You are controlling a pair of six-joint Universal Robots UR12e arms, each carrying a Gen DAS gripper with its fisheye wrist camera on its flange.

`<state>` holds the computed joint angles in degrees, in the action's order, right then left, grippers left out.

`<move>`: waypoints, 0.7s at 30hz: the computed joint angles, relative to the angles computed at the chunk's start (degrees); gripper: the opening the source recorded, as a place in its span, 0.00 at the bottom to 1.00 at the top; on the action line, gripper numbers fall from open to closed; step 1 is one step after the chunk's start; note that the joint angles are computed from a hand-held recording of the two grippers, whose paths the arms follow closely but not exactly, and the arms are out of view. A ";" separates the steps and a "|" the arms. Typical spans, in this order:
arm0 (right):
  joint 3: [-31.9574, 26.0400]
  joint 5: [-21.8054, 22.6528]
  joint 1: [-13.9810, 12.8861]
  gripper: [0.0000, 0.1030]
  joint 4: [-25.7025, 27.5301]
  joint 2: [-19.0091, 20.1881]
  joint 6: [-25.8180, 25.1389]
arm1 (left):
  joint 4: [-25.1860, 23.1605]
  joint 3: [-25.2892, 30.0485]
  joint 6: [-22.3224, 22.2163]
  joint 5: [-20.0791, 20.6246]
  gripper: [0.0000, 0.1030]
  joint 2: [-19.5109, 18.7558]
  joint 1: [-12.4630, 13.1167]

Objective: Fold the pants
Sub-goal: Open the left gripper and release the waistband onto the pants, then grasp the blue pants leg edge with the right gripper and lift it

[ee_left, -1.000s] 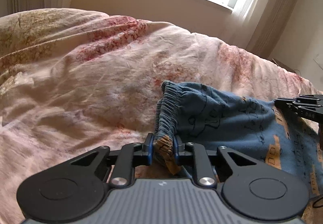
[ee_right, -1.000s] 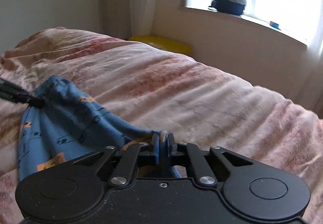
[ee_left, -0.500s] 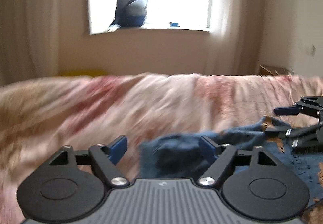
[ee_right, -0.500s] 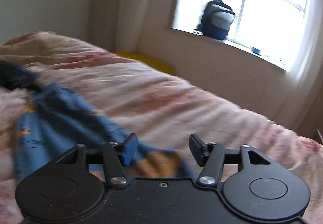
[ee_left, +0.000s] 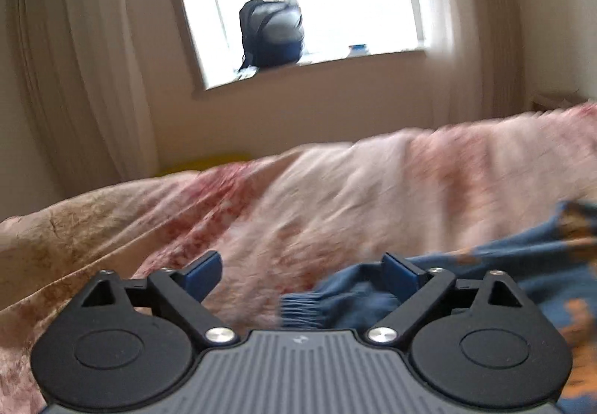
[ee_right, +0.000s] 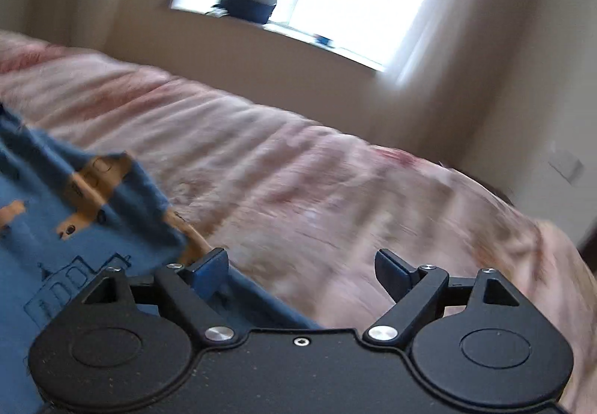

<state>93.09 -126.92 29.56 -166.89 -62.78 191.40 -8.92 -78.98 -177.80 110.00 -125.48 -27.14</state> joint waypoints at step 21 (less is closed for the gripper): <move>15.54 -5.18 2.18 0.99 19.23 -15.93 41.80 | -19.73 -1.50 5.23 1.43 1.00 5.58 -2.27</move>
